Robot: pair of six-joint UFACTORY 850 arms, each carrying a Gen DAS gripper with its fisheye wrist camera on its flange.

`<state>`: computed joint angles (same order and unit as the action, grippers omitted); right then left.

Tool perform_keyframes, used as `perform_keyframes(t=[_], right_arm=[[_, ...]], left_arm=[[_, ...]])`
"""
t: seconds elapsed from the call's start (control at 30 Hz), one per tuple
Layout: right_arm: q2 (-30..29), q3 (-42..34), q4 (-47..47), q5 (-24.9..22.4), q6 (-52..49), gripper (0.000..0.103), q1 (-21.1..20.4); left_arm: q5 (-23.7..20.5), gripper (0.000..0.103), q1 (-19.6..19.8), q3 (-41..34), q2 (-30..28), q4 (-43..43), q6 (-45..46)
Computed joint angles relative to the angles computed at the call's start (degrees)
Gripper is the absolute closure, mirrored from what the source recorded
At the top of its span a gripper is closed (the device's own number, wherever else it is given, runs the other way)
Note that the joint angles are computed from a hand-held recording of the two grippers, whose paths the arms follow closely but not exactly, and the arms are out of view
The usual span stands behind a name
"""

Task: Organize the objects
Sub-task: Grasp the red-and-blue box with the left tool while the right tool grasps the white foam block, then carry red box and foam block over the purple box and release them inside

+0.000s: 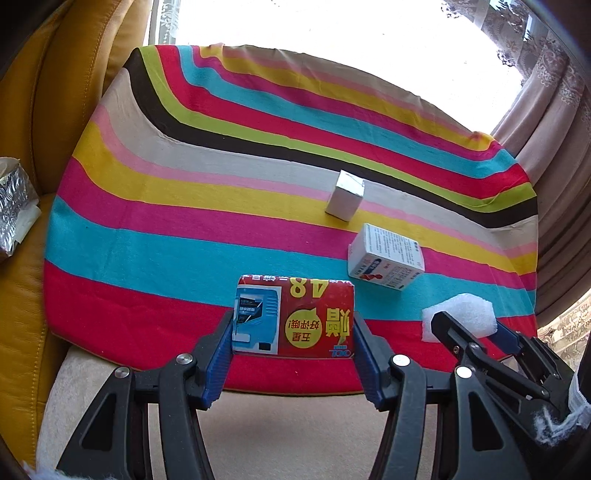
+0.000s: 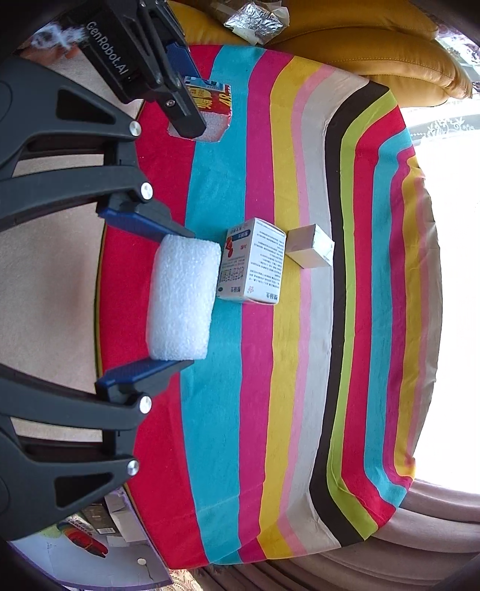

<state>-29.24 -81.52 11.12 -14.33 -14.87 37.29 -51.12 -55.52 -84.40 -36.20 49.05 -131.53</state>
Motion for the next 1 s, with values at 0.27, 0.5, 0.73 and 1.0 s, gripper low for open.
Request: perform_keyframes(t=[0.27,0.5,0.73,1.0], right_arm=[[4.8,5.3,8.9,1.3,-7.8,0.041,-3.9],[6.9,7.7,15.5,0.4,-12.7,0.041,-8.1],[8.3,9.4,16.4,-0.5,-13.3,0.041,-12.3],[10.1,12.1,9.2,0.4,-7.1,0.041,-17.1]], left_arm=[[-1.8,0.044,-1.5,-9.0,-5.0,-0.7,5.7],[-2.4,0.044,-2.1,-19.2,-10.9,-2.1,12.8],[-3.7,0.044,-2.5,-30.0,-17.2,-4.3,20.3],[-6.1,0.044,-2.4,-50.3,-28.6,-9.4,34.0]])
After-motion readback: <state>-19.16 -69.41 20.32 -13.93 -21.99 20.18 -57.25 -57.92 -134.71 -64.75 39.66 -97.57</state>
